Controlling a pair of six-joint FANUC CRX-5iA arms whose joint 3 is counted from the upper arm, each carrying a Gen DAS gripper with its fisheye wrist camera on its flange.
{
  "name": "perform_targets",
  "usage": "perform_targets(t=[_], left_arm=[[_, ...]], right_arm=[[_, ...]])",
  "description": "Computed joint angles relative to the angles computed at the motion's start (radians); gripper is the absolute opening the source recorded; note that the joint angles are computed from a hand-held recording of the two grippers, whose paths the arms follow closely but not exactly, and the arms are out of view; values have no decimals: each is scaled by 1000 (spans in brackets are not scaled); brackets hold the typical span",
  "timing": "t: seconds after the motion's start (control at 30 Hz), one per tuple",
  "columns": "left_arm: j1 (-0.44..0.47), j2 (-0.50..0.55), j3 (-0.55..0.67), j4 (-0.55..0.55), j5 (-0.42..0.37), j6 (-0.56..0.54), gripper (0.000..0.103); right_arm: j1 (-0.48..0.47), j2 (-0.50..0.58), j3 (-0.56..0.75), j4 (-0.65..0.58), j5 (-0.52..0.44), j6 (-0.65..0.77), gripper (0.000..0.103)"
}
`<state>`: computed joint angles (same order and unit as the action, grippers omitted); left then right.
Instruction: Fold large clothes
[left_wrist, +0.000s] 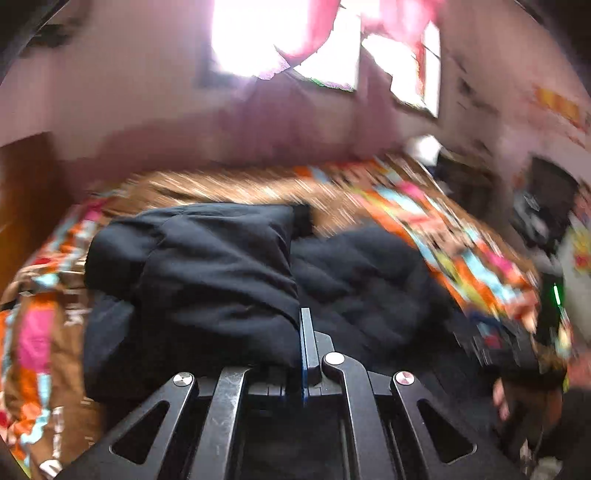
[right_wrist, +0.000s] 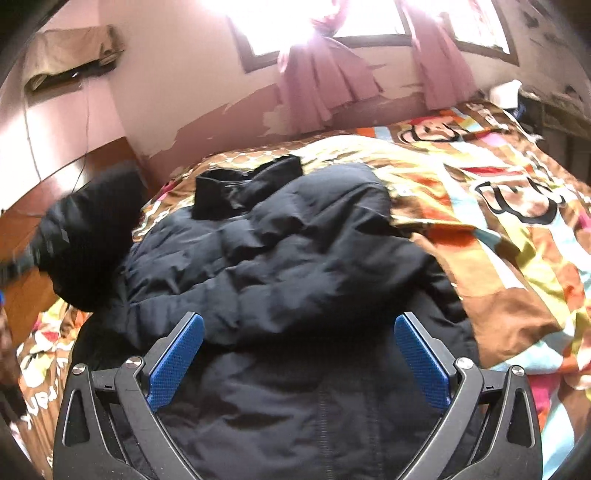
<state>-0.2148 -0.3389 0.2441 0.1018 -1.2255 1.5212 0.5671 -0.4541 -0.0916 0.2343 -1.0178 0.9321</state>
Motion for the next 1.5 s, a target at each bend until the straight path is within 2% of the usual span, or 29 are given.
perform_targets(t=[0.17,0.3,0.33,0.4,0.47,0.53,0.67,0.77,0.9,1.03,1.13,1.27,1.33,1.4,1.5], left_arm=[[-94,41,-16,-30,-109,-30,6],[-43,14,-79,30,-151,-53,10],[-19,0,-105,67,-156,-67,16],[29,-24,-153,143,-157,-104,34],[51,-44,-192,179,-136,-125,79],[59,-96,-233,189,-96,-140,87],[109,-155,-271,223,-107,-169,87],[206,-209,-309,273,-126,-162,87],[388,-274,-342,321,-152,-145,89],[502,-287,-332,293,-167,-109,91],[561,-285,-325,278,-172,-108,91],[579,-270,-316,270,-160,-101,91],[557,-262,-311,248,-148,-98,91],[522,-247,-298,213,-137,-83,91],[453,-221,-273,149,-123,-33,91]], right_arm=[[-53,8,-3,-65,3,3,102],[-71,14,2,-105,-5,31,102],[-69,13,2,-107,-6,35,102],[-61,14,4,-110,-5,41,102],[-56,15,12,-124,-3,56,102],[-74,15,31,-195,14,99,102],[-166,19,93,-471,39,258,102],[-236,48,153,-666,-11,370,102],[-343,80,209,-942,-87,480,102],[-450,82,207,-1157,-157,519,102],[-440,75,182,-1150,-162,468,102],[-438,56,130,-1115,-162,406,102],[-428,51,105,-1079,-166,353,101],[-375,36,82,-983,-145,289,98],[-306,33,73,-871,-140,223,65]])
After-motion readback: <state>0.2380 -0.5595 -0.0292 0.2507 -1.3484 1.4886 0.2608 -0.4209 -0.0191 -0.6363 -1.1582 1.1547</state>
